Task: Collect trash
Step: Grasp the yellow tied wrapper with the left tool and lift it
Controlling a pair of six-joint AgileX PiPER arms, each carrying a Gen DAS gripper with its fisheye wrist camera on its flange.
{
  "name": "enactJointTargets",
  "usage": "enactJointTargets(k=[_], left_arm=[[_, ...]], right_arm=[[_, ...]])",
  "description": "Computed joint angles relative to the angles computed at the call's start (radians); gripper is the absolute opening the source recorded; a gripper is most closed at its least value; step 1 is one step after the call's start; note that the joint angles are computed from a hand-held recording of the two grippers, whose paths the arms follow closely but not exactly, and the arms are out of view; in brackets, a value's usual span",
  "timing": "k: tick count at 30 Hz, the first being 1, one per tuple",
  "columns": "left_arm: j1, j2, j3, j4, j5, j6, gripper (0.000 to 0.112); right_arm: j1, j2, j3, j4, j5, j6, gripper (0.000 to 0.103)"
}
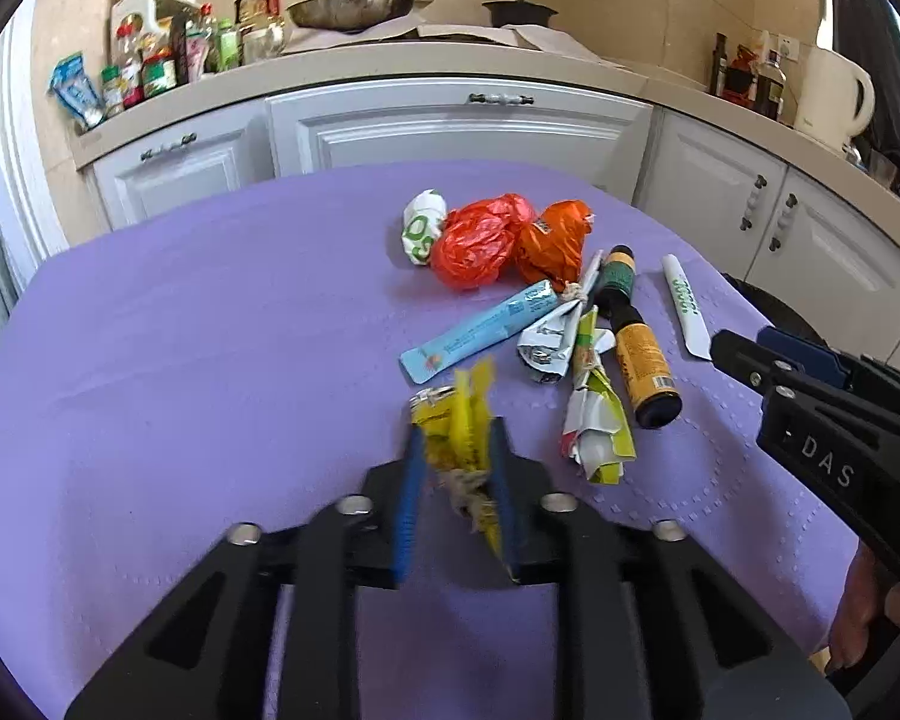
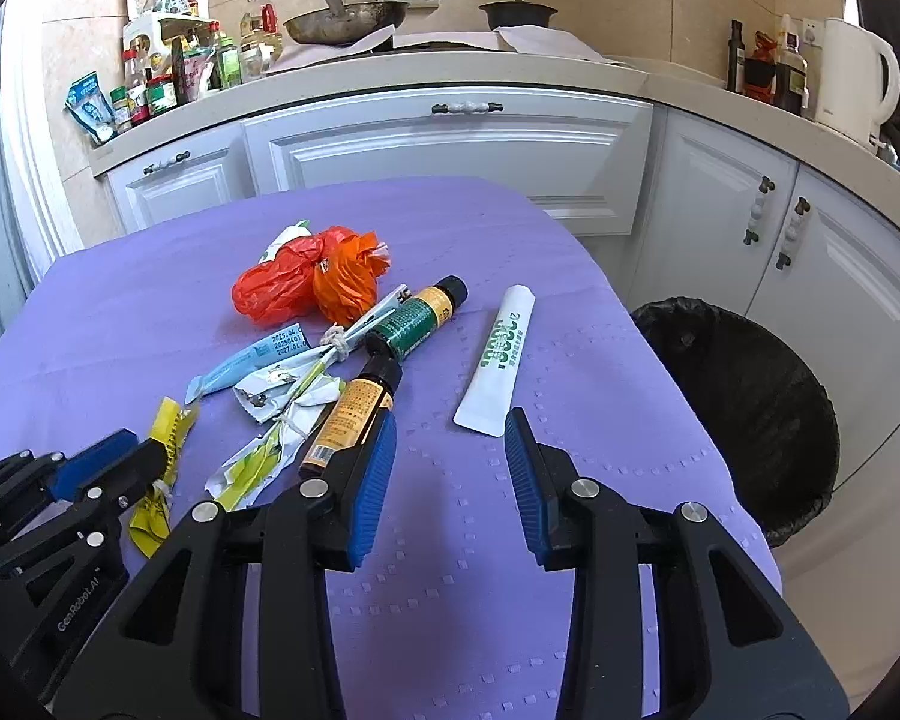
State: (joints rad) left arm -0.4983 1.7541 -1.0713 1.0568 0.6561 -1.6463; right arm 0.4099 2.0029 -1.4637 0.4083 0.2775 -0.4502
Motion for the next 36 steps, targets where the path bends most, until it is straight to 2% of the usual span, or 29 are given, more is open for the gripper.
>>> enactJointTargets(k=[5, 11, 12, 13, 18, 20, 25, 28, 30, 32, 33, 36], left_arm=[[-0.007, 0.004, -0.003, -0.008, 0.014, -0.012, 0.05], [-0.029, 0.039, -0.036, -0.039, 0.047, 0.037, 0.051], [-0.03, 0.043, -0.041, -0.044, 0.051, 0.051, 0.049], [-0.031, 0.047, -0.043, -0.048, 0.049, 0.063, 0.042], [-0.059, 0.043, -0.032, 0.002, 0.085, 0.043, 0.03], [-0.053, 0.03, -0.022, -0.001, 0.09, 0.047, 0.017], [-0.014, -0.005, 0.027, 0.009, 0.071, 0.014, 0.016], [0.004, -0.028, 0.054, 0.014, 0.027, 0.007, 0.017], [0.013, -0.037, 0.065, 0.012, 0.002, 0.006, 0.02], [0.023, -0.044, 0.076, 0.004, -0.022, 0.001, 0.04], [0.026, -0.047, 0.08, 0.002, -0.027, -0.004, 0.044], [0.029, -0.054, 0.089, 0.002, -0.036, -0.017, 0.049]], right_arm=[[-0.011, -0.009, 0.013, 0.022, -0.006, -0.014, 0.037], [-0.036, -0.011, 0.022, 0.11, 0.002, -0.095, 0.037], [-0.04, -0.01, 0.022, 0.122, 0.004, -0.106, 0.037], [-0.044, -0.011, 0.022, 0.141, 0.007, -0.124, 0.037], [-0.043, -0.019, 0.033, 0.195, 0.011, -0.176, 0.037], [-0.036, -0.021, 0.033, 0.197, 0.014, -0.18, 0.037], [0.003, -0.023, 0.029, 0.14, 0.005, -0.139, 0.037], [0.015, -0.013, 0.014, 0.071, 0.013, -0.07, 0.037], [0.018, -0.009, 0.008, 0.039, 0.016, -0.035, 0.037], [0.019, -0.01, 0.009, 0.025, 0.015, -0.02, 0.037], [0.02, -0.009, 0.009, 0.014, 0.014, -0.009, 0.037], [0.017, -0.005, 0.008, 0.012, 0.016, -0.006, 0.037]])
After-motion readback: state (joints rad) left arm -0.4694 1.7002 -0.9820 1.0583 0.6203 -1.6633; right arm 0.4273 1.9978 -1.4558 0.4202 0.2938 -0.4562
